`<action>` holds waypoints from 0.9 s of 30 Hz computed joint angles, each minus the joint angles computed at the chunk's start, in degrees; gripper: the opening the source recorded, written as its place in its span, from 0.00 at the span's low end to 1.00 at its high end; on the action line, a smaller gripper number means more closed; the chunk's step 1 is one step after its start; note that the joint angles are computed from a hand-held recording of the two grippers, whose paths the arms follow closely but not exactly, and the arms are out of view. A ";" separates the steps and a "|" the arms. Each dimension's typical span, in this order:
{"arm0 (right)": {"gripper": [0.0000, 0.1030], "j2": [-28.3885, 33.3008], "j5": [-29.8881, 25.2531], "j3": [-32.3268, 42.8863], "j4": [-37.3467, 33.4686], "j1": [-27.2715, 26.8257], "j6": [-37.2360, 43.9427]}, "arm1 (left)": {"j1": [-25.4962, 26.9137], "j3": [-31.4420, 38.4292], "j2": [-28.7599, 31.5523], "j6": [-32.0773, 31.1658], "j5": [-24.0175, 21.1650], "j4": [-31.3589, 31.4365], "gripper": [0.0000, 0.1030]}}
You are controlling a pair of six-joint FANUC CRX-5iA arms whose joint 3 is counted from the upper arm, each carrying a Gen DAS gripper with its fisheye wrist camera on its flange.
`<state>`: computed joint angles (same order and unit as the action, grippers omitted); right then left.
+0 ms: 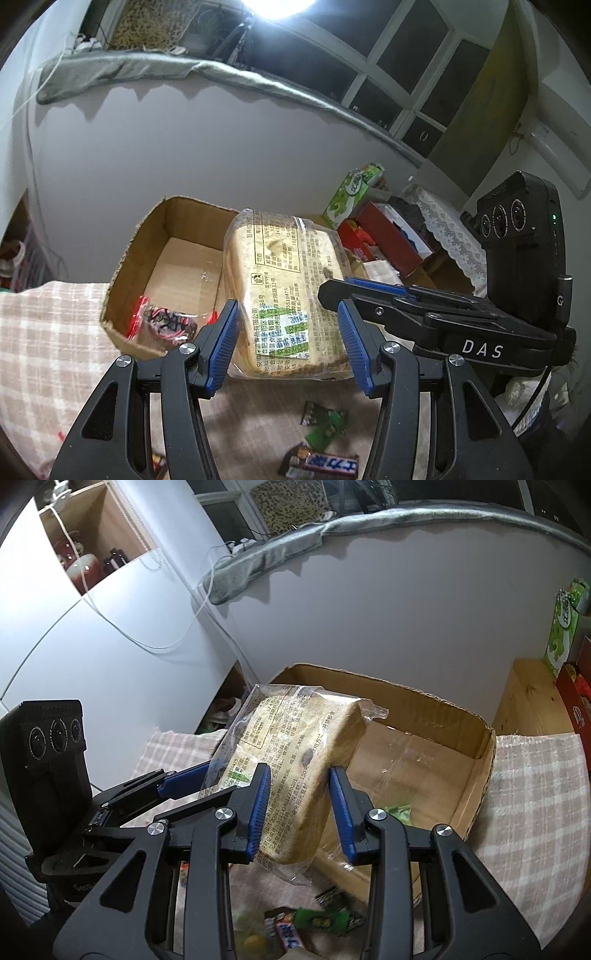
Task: Organize snacks
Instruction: 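Carry the bread loaf into the box and release it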
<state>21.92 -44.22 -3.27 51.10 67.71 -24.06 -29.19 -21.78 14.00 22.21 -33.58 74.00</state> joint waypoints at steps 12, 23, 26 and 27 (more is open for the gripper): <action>0.34 2.40 1.54 1.23 -5.74 -3.13 4.07 | -0.06 3.32 3.51 6.85 1.61 -6.90 0.50; 0.34 1.01 -1.38 0.19 -4.49 -1.49 2.30 | 0.33 0.14 -0.19 3.53 2.02 -3.83 0.50; 0.34 0.67 -2.93 0.37 -3.86 -0.49 2.12 | 0.61 -1.66 -2.23 2.14 2.09 -2.62 0.50; 0.34 0.58 -3.48 0.49 -3.63 -0.08 2.13 | 0.67 -2.36 -2.98 1.54 2.33 -2.09 0.50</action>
<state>22.51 -47.70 -2.78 47.47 67.64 -21.93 -28.51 -24.14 11.02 23.75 -31.25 71.91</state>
